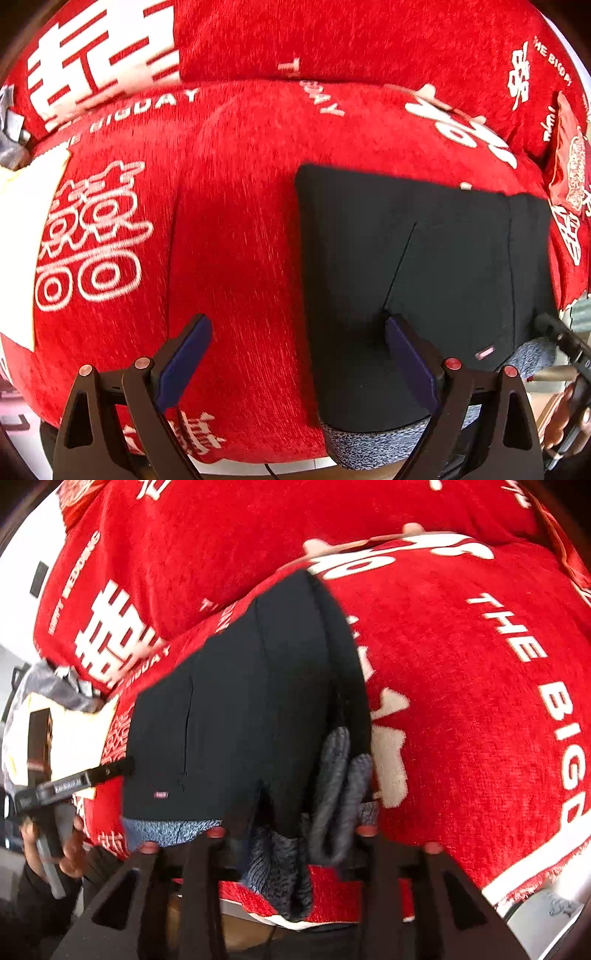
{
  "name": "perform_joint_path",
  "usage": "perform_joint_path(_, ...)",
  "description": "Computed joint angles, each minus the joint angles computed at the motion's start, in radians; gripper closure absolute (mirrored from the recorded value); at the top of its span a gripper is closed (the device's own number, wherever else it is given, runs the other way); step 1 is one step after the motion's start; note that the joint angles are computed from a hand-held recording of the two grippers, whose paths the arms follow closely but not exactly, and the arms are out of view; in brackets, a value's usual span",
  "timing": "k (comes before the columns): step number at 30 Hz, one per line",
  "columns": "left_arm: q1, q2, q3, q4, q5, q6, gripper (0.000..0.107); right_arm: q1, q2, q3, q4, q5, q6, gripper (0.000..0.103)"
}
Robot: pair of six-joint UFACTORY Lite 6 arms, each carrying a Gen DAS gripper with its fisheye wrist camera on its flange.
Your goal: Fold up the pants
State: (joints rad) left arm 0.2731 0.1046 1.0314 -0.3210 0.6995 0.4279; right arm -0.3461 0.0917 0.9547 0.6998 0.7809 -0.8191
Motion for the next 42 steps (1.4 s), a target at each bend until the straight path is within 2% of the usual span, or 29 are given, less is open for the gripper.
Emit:
perform_joint_path(1, 0.008, 0.005, 0.024, -0.002, -0.002, -0.003, 0.012, 0.020, -0.054, -0.004, -0.083, -0.077, 0.090, 0.026)
perform_joint_path(2, 0.014, 0.016, 0.048, 0.000, -0.005, -0.015, 0.012, 0.037, -0.096, -0.013, -0.132, -0.131, 0.141, 0.023)
perform_joint_path(4, 0.016, 0.067, 0.114, 0.008, 0.008, -0.062, 0.012, 0.082, -0.165, 0.002, -0.182, -0.191, 0.208, 0.023)
perform_joint_path(6, -0.004, 0.132, 0.182, 0.031, 0.016, -0.115, 0.012, 0.140, -0.171, 0.043, -0.165, -0.192, 0.206, 0.022)
perform_joint_path(8, -0.051, 0.187, 0.230, 0.108, -0.011, -0.207, 0.012, 0.272, -0.120, 0.115, -0.240, -0.204, 0.277, 0.022)
perform_joint_path(11, -0.085, 0.255, 0.290, 0.133, -0.014, -0.260, 0.012, 0.414, 0.012, 0.204, -0.396, -0.276, 0.369, 0.022)
perform_joint_path(14, -0.108, 0.343, 0.362, 0.175, 0.013, -0.328, 0.012, 0.450, 0.284, 0.398, -0.541, -0.243, 0.537, 0.022)
perform_joint_path(16, -0.111, 0.377, 0.390, 0.178, 0.028, -0.333, 0.010, 0.409, 0.419, 0.489, -0.494, -0.192, 0.537, 0.020)
perform_joint_path(18, -0.134, 0.399, 0.414, 0.232, 0.025, -0.383, 0.004, 0.391, 0.423, 0.479, -0.415, -0.218, 0.441, 0.017)
perform_joint_path(21, -0.162, 0.420, 0.432, 0.260, 0.010, -0.385, 0.004, 0.411, 0.417, 0.471, -0.472, -0.221, 0.463, 0.015)
perform_joint_path(23, -0.159, 0.421, 0.454, 0.252, 0.033, -0.373, 0.004, 0.416, 0.428, 0.508, -0.500, -0.181, 0.495, 0.015)
perform_joint_path(27, -0.134, 0.331, 0.395, 0.190, -0.001, -0.328, 0.004, 0.418, 0.375, 0.529, -0.512, -0.184, 0.557, 0.014)
perform_joint_path(29, -0.145, 0.308, 0.365, 0.212, -0.034, -0.345, 0.004, 0.436, 0.406, 0.577, -0.551, -0.170, 0.597, 0.014)
perform_joint_path(34, -0.177, 0.293, 0.287, 0.256, -0.060, -0.386, 0.004, 0.518, 0.459, 0.588, -0.760, -0.158, 0.740, 0.007)
perform_joint_path(36, -0.176, 0.245, 0.214, 0.245, -0.112, -0.384, 0.004, 0.509, 0.431, 0.542, -0.737, -0.176, 0.725, 0.007)
perform_joint_path(39, -0.161, 0.188, 0.152, 0.181, -0.112, -0.322, 0.004, 0.466, 0.353, 0.448, -0.628, -0.168, 0.615, 0.007)
perform_joint_path(42, -0.167, 0.122, 0.076, 0.182, -0.139, -0.310, 0.004, 0.448, 0.211, 0.281, -0.590, -0.203, 0.537, 0.007)
